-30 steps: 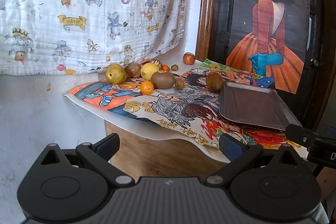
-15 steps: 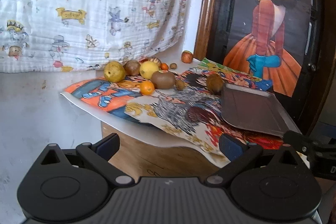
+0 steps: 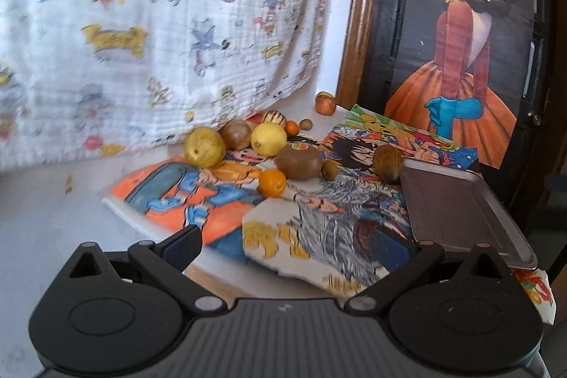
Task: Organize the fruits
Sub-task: 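Move the left tool to a small orange while the right tool reaches a small brown fruit, then close the right tool on the small brown fruit while the left tool grasps the orange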
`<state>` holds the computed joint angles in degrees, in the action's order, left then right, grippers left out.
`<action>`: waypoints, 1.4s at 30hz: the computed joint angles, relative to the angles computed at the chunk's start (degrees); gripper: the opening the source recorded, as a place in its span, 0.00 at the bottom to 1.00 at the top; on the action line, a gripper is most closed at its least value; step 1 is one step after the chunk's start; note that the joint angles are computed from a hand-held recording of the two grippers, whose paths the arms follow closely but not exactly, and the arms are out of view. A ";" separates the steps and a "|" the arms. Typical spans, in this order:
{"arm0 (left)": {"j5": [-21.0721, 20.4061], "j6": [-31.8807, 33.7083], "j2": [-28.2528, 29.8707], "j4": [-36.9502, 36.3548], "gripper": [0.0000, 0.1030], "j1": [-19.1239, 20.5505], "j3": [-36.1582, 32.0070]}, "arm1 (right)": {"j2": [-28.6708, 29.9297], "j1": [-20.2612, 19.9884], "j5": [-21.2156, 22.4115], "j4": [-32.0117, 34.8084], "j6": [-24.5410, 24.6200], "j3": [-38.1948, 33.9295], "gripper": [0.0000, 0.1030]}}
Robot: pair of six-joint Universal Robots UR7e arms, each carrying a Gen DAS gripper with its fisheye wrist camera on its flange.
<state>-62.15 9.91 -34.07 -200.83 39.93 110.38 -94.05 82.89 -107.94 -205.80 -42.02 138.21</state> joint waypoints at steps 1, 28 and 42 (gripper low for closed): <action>-0.35 0.72 0.14 0.92 1.00 0.26 -0.91 | -0.24 0.40 0.07 3.54 0.64 -1.97 0.99; -4.60 8.49 10.94 26.44 0.88 7.06 -27.87 | 23.10 -5.71 2.90 34.77 -20.96 -36.30 0.51; -6.11 8.22 13.95 29.62 0.56 8.34 -32.53 | 26.63 -7.89 7.34 38.20 -21.98 -41.03 0.31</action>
